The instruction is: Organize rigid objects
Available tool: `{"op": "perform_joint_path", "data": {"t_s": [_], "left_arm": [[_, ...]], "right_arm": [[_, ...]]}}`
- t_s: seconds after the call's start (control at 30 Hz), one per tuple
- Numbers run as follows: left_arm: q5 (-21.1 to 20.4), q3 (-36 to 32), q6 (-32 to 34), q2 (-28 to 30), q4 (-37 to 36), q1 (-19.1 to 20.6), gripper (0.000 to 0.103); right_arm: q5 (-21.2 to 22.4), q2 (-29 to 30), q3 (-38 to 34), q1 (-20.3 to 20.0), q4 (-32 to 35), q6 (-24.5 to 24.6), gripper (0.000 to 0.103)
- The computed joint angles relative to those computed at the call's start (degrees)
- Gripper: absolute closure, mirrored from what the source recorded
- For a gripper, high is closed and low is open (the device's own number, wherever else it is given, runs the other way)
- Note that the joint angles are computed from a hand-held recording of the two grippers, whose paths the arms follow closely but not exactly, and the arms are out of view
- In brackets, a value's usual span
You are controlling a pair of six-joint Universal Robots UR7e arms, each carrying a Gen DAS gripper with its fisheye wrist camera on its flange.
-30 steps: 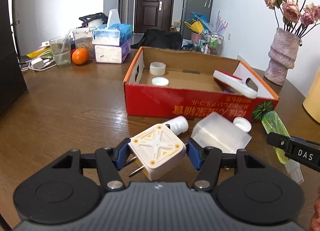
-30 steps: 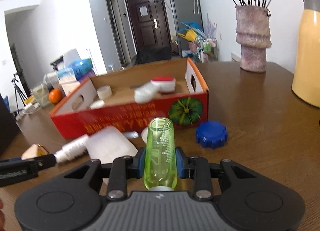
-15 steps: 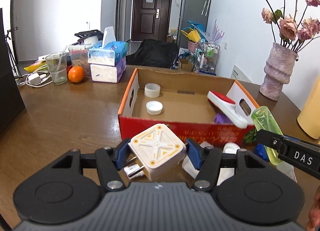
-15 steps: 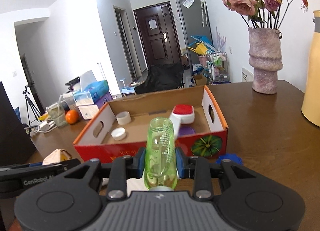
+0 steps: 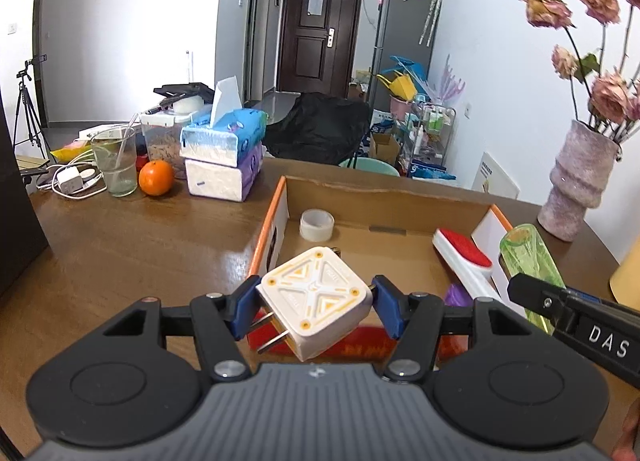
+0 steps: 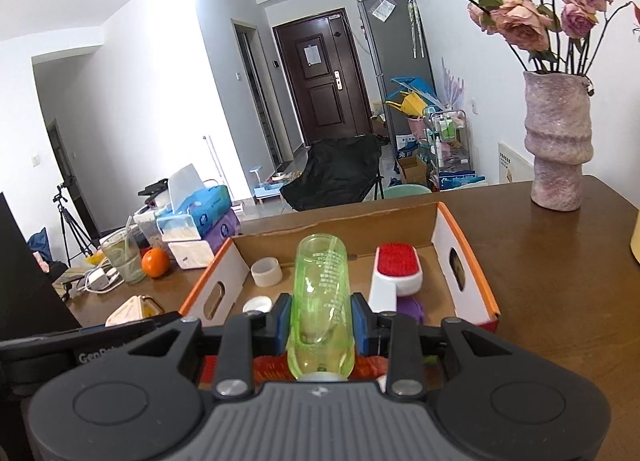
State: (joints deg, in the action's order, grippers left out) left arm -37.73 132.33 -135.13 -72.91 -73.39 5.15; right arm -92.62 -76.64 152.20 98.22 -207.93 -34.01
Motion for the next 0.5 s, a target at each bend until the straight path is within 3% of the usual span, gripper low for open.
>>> {"op": "perform_joint_path", "data": {"t_s": [0.5], "left_arm": [[7.7, -1.2, -0.6, -2.0, 2.6, 10.1, 0.041]], "right_arm": [[-3.0, 11.9, -9.8, 3.4, -1.1, 3.6, 0.073]]}}
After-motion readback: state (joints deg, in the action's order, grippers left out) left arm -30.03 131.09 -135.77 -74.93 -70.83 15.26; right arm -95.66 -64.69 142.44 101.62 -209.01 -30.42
